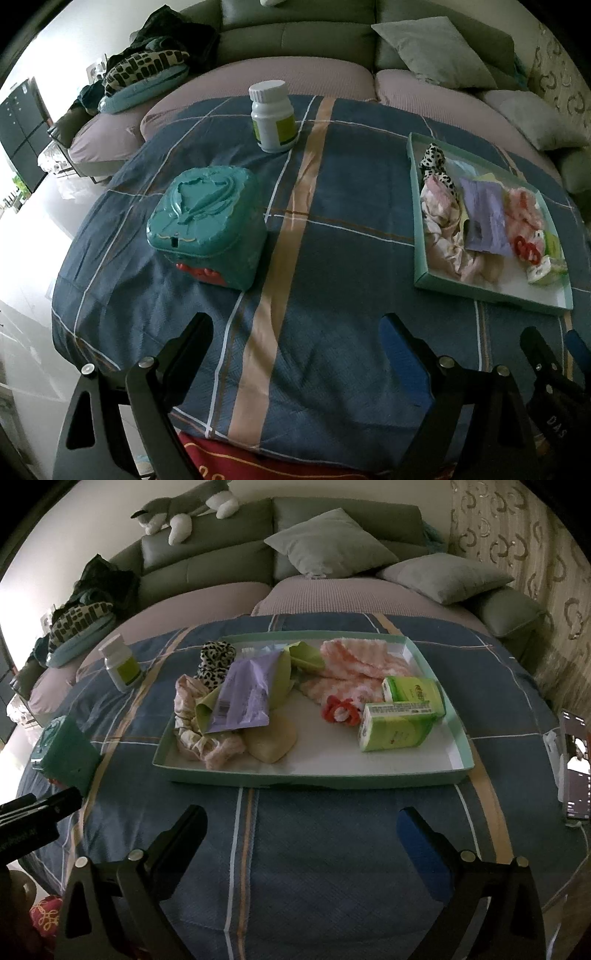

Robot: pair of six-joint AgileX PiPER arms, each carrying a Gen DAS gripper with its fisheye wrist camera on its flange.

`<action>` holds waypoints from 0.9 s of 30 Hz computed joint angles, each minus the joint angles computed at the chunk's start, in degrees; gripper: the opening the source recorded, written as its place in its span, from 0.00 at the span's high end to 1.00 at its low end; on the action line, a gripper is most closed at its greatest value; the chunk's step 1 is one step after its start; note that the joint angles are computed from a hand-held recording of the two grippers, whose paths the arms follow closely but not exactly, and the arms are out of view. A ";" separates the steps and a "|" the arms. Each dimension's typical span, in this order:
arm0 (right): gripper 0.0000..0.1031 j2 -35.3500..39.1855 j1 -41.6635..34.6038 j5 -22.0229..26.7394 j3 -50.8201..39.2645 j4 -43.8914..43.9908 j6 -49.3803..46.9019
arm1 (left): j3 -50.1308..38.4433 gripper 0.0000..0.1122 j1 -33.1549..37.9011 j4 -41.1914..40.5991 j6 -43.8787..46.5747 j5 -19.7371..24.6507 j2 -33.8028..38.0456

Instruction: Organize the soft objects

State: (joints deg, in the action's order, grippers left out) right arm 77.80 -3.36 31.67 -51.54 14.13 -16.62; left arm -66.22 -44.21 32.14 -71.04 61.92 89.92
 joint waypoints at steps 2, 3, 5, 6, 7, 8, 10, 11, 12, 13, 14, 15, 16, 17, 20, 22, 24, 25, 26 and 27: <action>0.00 -0.10 -0.20 0.03 0.29 0.47 -0.51 | 0.07 0.18 0.07 -0.07 0.02 -0.13 -0.09; 0.00 -0.03 -0.07 -0.19 0.34 0.23 -0.22 | 0.09 0.18 0.11 -0.10 -0.02 -0.19 -0.11; 0.00 -0.26 -0.07 -0.35 0.53 0.27 -0.38 | 0.13 0.18 0.11 -0.12 -0.06 -0.23 -0.18; 0.00 -0.42 0.00 -0.45 0.65 0.24 -0.41 | 0.08 0.18 0.09 -0.10 -0.07 -0.18 -0.13; 0.00 -0.47 0.13 -0.59 0.72 0.10 -0.35 | 0.08 0.18 0.09 -0.10 -0.07 -0.18 -0.13; 0.00 -0.46 0.20 -0.68 0.77 0.00 -0.30 | -0.01 0.18 0.08 -0.07 0.02 -0.06 -0.06; 0.00 -0.46 0.36 -0.65 0.81 -0.23 -0.07 | -0.08 0.18 -0.03 0.00 0.02 0.12 0.01; 0.00 -0.50 0.34 -0.62 0.82 -0.22 -0.06 | -0.18 0.18 -0.15 0.09 -0.03 0.30 0.09; 0.00 -0.63 0.36 -0.63 0.91 -0.26 0.02 | -0.31 0.18 -0.28 0.19 -0.09 0.49 0.23; 0.00 -0.73 0.34 -0.69 1.01 -0.21 0.00 | -0.39 0.18 -0.35 0.24 -0.08 0.66 0.32; 0.00 -0.74 0.37 -0.73 1.05 -0.23 0.06 | -0.46 0.18 -0.42 0.26 -0.07 0.80 0.39; 0.00 -0.72 0.37 -0.76 1.08 -0.20 0.04 | -0.42 0.18 -0.41 0.26 0.05 0.85 0.32; 0.00 -0.72 0.37 -0.76 1.08 -0.20 0.04 | -0.49 0.18 -0.45 0.33 0.06 1.01 0.37; 0.00 -0.73 0.36 -0.81 1.10 -0.06 -0.07 | -0.56 0.18 -0.56 0.43 -0.03 1.20 0.42; 0.00 -0.73 0.29 -0.80 1.23 0.23 -0.29 | -0.65 0.18 -0.74 0.59 0.00 1.43 0.53; 0.00 -0.63 0.30 -0.69 1.21 0.19 -0.17 | -0.75 0.18 -0.75 0.56 0.07 1.49 0.67; 0.00 -0.61 0.33 -0.61 1.18 -0.09 0.17 | -0.66 0.18 -0.65 0.47 0.26 1.40 0.53; 0.00 -0.68 0.40 -0.64 1.21 -0.31 0.39 | -0.67 0.18 -0.67 0.48 0.23 1.41 0.53; 0.00 -0.71 0.50 -0.68 1.23 -0.56 0.61 | -0.64 0.18 -0.65 0.47 0.26 1.37 0.50; 0.00 -0.68 0.67 -0.67 1.22 -0.93 0.95 | -0.65 0.18 -0.71 0.49 0.25 1.43 0.51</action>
State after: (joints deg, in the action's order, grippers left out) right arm 77.11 -2.69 30.99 -50.33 13.20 -15.67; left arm -66.87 -44.91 32.63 -70.79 63.36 90.43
